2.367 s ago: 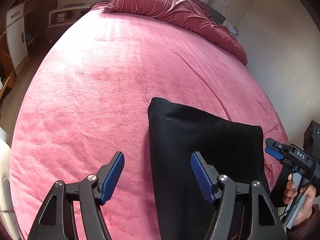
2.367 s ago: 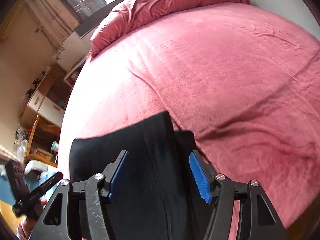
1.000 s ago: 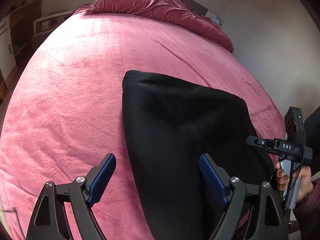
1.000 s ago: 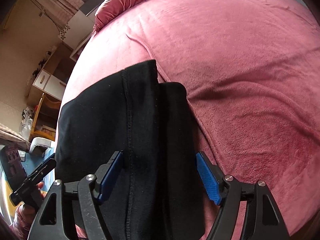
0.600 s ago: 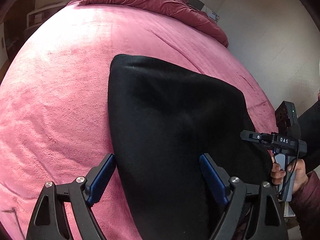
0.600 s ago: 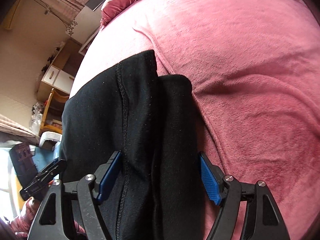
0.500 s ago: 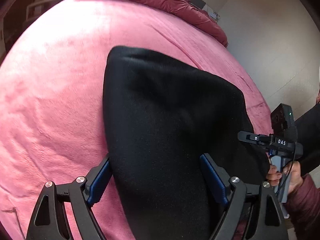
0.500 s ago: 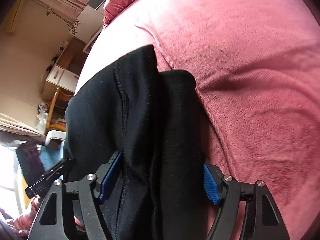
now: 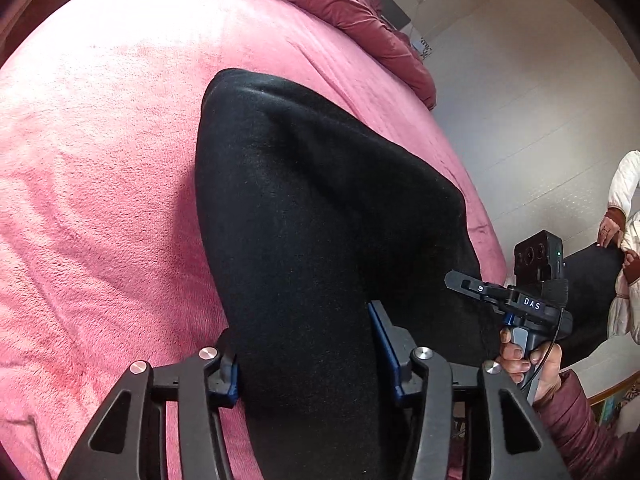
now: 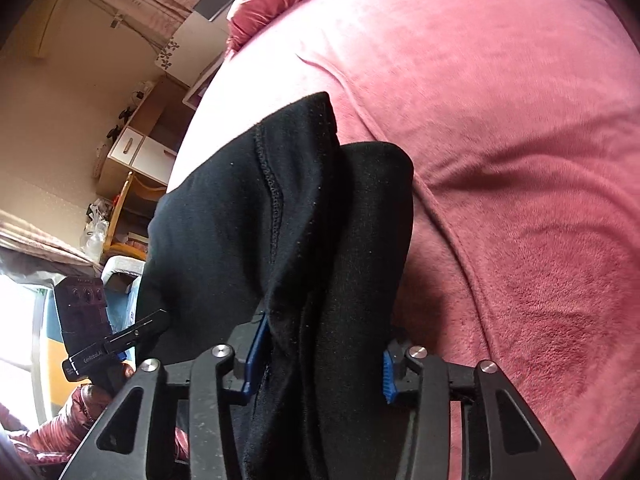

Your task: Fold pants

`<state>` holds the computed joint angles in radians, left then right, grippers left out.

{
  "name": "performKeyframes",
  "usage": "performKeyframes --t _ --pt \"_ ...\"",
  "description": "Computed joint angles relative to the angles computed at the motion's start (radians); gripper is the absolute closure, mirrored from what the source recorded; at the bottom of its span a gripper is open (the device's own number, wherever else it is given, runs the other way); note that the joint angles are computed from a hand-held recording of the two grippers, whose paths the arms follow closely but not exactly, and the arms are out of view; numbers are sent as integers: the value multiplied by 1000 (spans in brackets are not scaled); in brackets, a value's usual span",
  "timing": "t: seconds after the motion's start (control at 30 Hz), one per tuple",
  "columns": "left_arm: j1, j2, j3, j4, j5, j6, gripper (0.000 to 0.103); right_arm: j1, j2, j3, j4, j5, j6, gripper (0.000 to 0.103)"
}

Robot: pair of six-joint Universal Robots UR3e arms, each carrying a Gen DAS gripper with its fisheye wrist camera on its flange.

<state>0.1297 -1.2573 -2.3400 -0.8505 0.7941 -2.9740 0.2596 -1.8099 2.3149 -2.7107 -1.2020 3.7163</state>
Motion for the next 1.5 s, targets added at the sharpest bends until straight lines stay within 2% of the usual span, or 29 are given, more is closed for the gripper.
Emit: performKeyframes --t 0.1,0.27,0.37,0.5,0.73,0.83,0.97,1.0,1.1,1.17,1.4,1.5 --pt "73 89 -11 -112 -15 77 52 53 70 -106 16 -24 7 60" --pt "283 278 29 -438 -49 286 52 128 259 -316 -21 -33 16 60" --pt "370 285 87 -506 -41 355 52 161 424 -507 -15 -35 20 60" --pt "411 175 152 -427 -17 328 52 177 631 -778 42 -27 28 60" --pt "381 -60 285 -255 51 218 52 184 924 -1264 282 -28 14 60" --pt "375 -155 340 -220 76 208 52 174 987 -1357 339 -23 9 60" --pt "263 -301 405 -92 165 77 48 172 1106 -1533 441 -26 25 57" --pt "242 -327 401 -52 174 46 47 170 1121 -1548 444 -23 30 56" --pt "236 -331 367 5 191 47 42 163 1117 -1513 414 -24 23 46" --pt "225 -320 354 14 187 21 41 156 1075 -1433 379 -17 24 39" --pt "239 -252 318 15 220 1 40 181 923 -1287 333 -135 -3 39" --pt "293 -141 226 4 212 35 40 194 871 -1259 331 -159 -22 41"
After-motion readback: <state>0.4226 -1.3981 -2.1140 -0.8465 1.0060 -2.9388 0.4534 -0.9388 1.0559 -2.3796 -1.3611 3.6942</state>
